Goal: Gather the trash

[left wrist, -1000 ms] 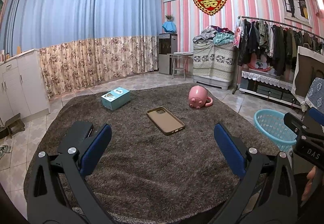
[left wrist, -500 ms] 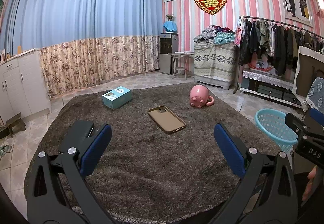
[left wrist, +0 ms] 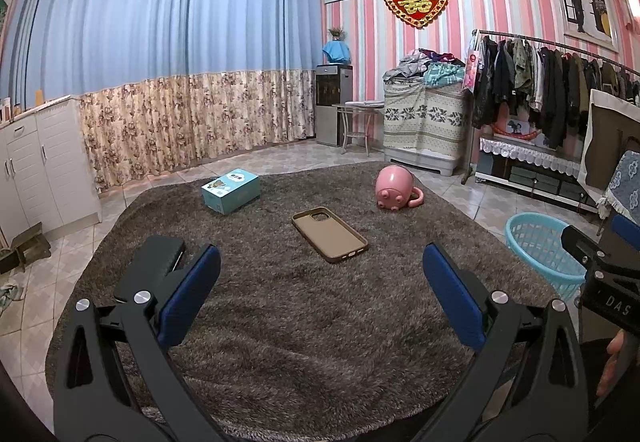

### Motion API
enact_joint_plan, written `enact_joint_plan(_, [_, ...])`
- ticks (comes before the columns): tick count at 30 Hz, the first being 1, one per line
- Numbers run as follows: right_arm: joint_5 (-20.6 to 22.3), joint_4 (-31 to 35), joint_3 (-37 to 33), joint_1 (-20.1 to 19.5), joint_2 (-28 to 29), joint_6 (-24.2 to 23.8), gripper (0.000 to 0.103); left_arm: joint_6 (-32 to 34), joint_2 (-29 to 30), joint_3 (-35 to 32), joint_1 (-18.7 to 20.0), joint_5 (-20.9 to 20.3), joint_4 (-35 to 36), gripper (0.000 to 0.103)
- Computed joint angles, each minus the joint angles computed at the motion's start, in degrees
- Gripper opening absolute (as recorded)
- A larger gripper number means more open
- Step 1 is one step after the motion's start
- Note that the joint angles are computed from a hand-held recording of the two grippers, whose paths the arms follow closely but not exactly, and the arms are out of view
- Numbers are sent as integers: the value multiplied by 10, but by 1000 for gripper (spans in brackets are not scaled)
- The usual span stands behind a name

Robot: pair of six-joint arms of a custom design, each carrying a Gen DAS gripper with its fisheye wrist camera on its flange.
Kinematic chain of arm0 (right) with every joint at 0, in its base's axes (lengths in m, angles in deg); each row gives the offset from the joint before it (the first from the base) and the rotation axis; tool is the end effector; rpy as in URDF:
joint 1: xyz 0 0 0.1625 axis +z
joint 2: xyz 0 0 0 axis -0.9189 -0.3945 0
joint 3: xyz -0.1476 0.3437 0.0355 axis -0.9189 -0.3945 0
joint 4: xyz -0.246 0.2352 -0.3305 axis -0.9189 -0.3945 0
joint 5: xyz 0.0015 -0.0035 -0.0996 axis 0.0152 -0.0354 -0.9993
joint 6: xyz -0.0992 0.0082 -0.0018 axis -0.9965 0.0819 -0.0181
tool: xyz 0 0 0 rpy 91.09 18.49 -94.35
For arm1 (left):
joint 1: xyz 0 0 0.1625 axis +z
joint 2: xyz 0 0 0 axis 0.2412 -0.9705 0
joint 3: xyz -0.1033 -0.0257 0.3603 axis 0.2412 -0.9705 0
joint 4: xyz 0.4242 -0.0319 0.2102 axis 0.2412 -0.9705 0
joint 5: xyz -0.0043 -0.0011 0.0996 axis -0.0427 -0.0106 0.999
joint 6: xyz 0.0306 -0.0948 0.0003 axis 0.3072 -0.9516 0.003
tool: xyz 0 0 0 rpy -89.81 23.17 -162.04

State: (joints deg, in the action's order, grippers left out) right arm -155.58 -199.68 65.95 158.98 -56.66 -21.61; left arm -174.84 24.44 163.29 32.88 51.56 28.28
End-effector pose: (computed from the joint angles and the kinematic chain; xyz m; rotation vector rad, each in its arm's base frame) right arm 0.0917 -0.4923 0.2277 0.0192 -1.6525 1.4902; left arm -0.2858 -0.5821 0.0547 1.0642 2.1842 -1.2576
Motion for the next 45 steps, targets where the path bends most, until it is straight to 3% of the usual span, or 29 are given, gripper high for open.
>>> enact_joint_plan(45, [10, -7, 5, -6, 1, -9, 99, -3, 2, 4, 4, -1, -4, 98])
